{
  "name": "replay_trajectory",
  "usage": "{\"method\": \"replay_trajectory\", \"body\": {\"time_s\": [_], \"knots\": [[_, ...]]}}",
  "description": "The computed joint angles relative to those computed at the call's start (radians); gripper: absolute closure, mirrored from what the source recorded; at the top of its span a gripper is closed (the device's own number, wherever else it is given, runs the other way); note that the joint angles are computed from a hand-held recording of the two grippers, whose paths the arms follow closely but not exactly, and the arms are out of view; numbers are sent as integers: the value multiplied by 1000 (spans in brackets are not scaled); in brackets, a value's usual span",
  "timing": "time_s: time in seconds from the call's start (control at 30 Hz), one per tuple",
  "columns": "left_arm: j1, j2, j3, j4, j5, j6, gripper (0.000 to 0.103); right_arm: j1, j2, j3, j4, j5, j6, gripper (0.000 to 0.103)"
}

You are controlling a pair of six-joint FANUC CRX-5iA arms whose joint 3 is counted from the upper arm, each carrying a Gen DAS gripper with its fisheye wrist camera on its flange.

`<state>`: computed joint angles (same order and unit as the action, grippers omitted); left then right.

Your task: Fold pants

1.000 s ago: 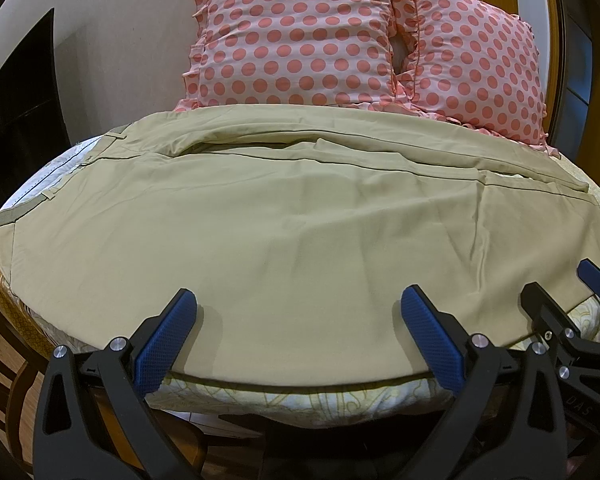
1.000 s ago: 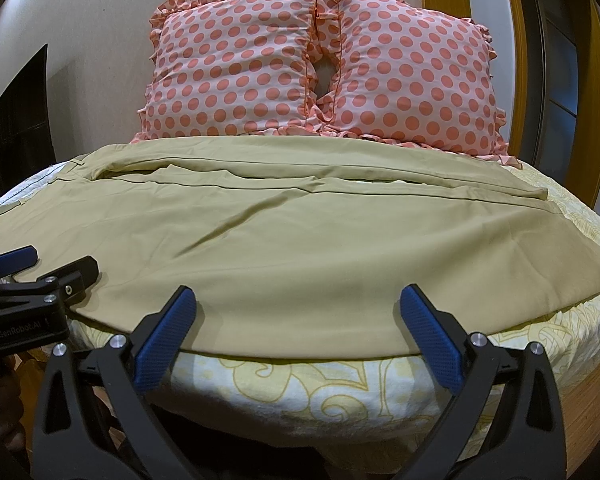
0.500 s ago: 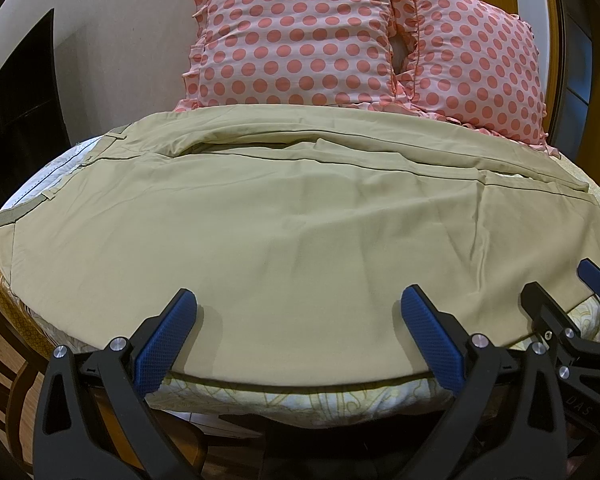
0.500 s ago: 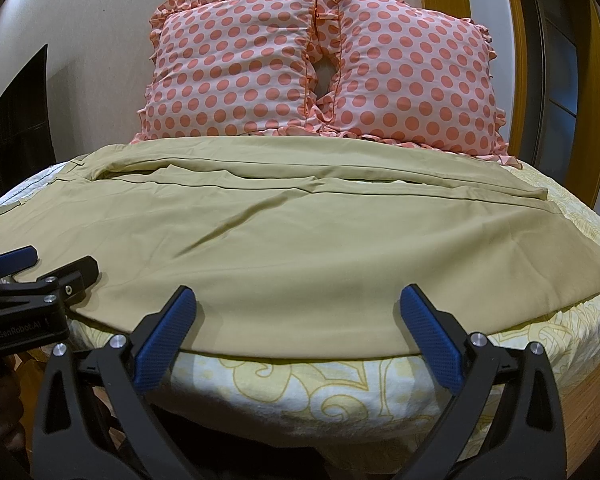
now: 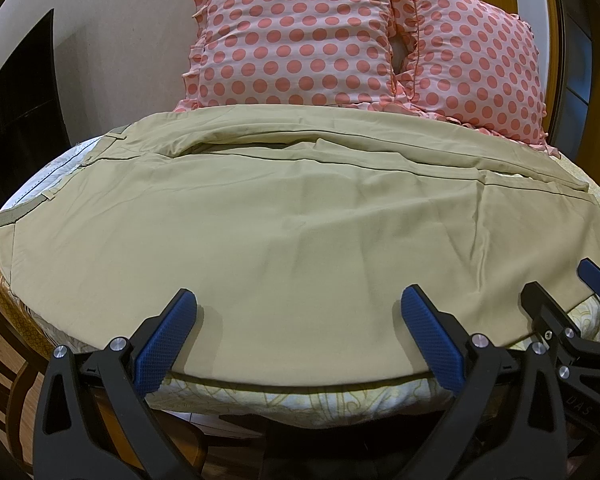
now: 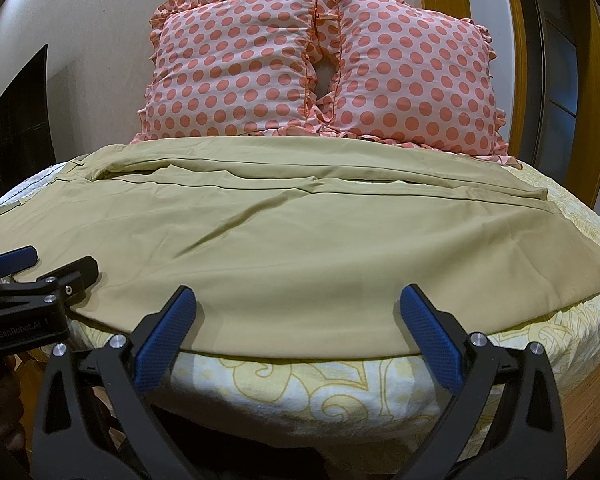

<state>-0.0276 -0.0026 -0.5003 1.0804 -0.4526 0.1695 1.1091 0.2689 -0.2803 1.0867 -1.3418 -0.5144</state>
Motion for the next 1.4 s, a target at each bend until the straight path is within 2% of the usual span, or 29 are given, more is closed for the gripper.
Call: {"method": "replay_trajectory", "body": {"time_s": [0.93,1.0,1.07,1.13,1.27,1.4], "knots": [[8,-5,4,-19,-12,14,1,0,-3,-7,6,2,-3,2],[5,0,7,-23,-14,15,1,-8,-29,-22,-2,29,14,2],[25,6,32,-80,-52,48,1,-18,-83,-33,-17,61,38,2],[18,9,49,-96,-40,58,1,-31,-126,-62,11,60,12,2],[-8,10,57,-6,12,-8,1,-130,-222,-81,39,37,68,2],[-24,39,106,6,12,2,1,-345,-235,13,-77,70,222,2]]}}
